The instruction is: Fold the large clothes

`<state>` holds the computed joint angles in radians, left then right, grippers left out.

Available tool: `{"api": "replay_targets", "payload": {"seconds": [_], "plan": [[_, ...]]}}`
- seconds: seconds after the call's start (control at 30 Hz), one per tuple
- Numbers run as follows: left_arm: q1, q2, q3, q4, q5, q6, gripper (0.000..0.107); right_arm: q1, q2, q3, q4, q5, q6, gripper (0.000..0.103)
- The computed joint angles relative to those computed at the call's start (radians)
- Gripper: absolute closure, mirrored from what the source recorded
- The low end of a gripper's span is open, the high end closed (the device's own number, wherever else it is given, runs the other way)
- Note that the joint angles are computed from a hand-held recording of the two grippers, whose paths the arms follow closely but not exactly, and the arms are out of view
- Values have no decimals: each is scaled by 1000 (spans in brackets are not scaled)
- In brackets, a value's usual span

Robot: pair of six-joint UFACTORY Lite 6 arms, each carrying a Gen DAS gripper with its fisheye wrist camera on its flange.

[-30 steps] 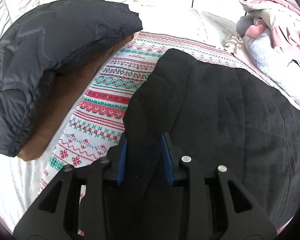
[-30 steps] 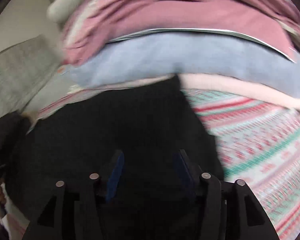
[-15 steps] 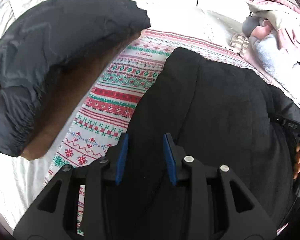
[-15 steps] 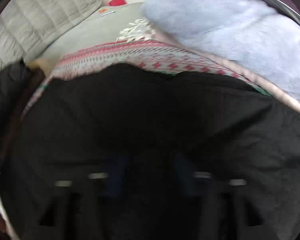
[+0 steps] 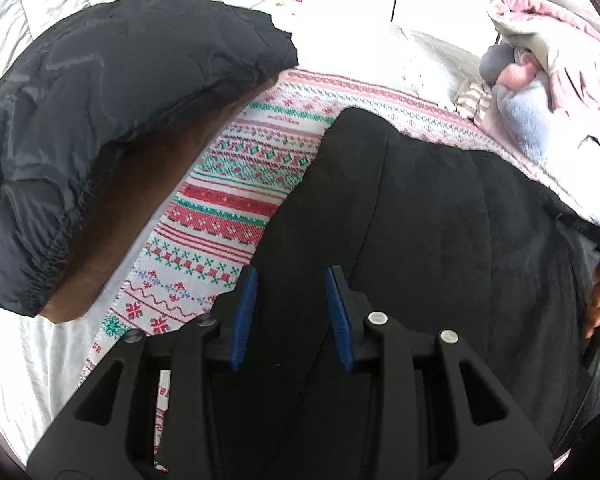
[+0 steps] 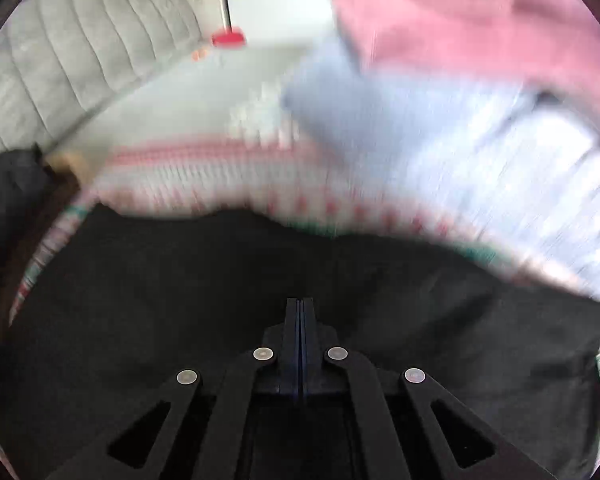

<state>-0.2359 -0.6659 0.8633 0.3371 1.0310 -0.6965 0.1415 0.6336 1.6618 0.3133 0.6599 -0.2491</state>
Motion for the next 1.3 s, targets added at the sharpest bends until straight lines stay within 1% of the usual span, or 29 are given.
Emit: {"api": "replay_targets", "payload": {"seconds": [0.03, 0.07, 0.1, 0.13, 0.17, 0.2, 0.23, 0.27, 0.3, 0.33, 0.37, 0.4, 0.43, 0.5, 0.57, 0.63, 0.7, 0.73, 0.77, 0.8, 0.87, 0.93, 0.97, 1.0, 1.07, 1.17, 1.23, 1.27, 1.3], "plan": [[0, 8, -2, -7, -3, 4, 69, 2, 25, -16, 16, -9, -15, 103], [3, 14, -4, -17, -6, 10, 69, -8, 8, -69, 74, -50, -62, 103], [3, 18, -5, -21, -6, 11, 70, -35, -21, -109, 166, -60, -133, 102], [0, 16, -5, -19, -4, 7, 70, -71, -42, -126, 246, -27, -180, 101], [-11, 14, -3, -12, 2, -5, 70, -109, -71, -134, 285, 26, -191, 93], [-18, 11, 1, -10, 8, -8, 69, -136, -133, -179, 306, 37, -207, 86], [-25, 8, 9, -9, 15, -12, 69, -178, -236, -261, 356, 43, -264, 82], [-35, 1, 20, -11, 24, -18, 70, -229, -341, -346, 420, 68, -312, 69], [-47, -7, 29, -11, 31, -28, 70, -308, -446, -411, 442, 135, -388, 58], [-75, -18, 41, -5, 41, -46, 70, -373, -550, -492, 476, 177, -426, 37], [-123, -25, 53, 14, 57, -81, 70, -478, -655, -564, 493, 260, -471, 30], [-199, -28, 67, 45, 82, -133, 69, -582, -752, -633, 490, 326, -501, 29], [-251, -30, 75, 64, 96, -167, 69, -687, -807, -672, 485, 386, -544, 29], [-421, -31, 90, 102, 126, -259, 68, -885, -836, -682, 405, 464, -593, 29], [-574, -20, 89, 143, 154, -373, 66, -1094, -849, -690, 342, 452, -624, 29], [-672, -5, 70, 178, 164, -462, 66, -1282, -782, -683, 334, 463, -731, 29], [-706, 15, 53, 169, 150, -489, 66, -1366, -702, -666, 272, 447, -773, 31], [-713, 21, 42, 156, 132, -497, 66, -1384, -682, -665, 257, 452, -795, 36], [-732, 27, 32, 153, 118, -523, 66, -1400, -664, -667, 257, 470, -828, 55], [-759, 38, 22, 154, 104, -550, 66, -1399, -646, -666, 249, 466, -823, 65], [-816, 79, 22, 167, 99, -582, 66, -1401, -613, -676, 233, 473, -830, 78], [-854, 130, 17, 215, 112, -606, 66, -1403, -571, -679, 222, 458, -826, 80], [-856, 154, 10, 229, 116, -611, 66, -1419, -551, -662, 230, 481, -816, 80], [-841, 164, 1, 225, 109, -601, 66, -1425, -556, -663, 229, 489, -810, 81], [-792, 157, -24, 203, 68, -573, 66, -1418, -588, -695, 223, 466, -808, 81], [-789, 157, -7, 200, 80, -574, 66, -1378, -623, -745, 234, 407, -781, 79], [-827, 145, 10, 211, 87, -606, 66, -1394, -614, -752, 268, 400, -757, 71], [-866, 144, 28, 220, 97, -625, 66, -1411, -630, -767, 280, 390, -750, 56], [-906, 150, 45, 233, 103, -644, 66, -1436, -657, -778, 266, 393, -719, 44]]}}
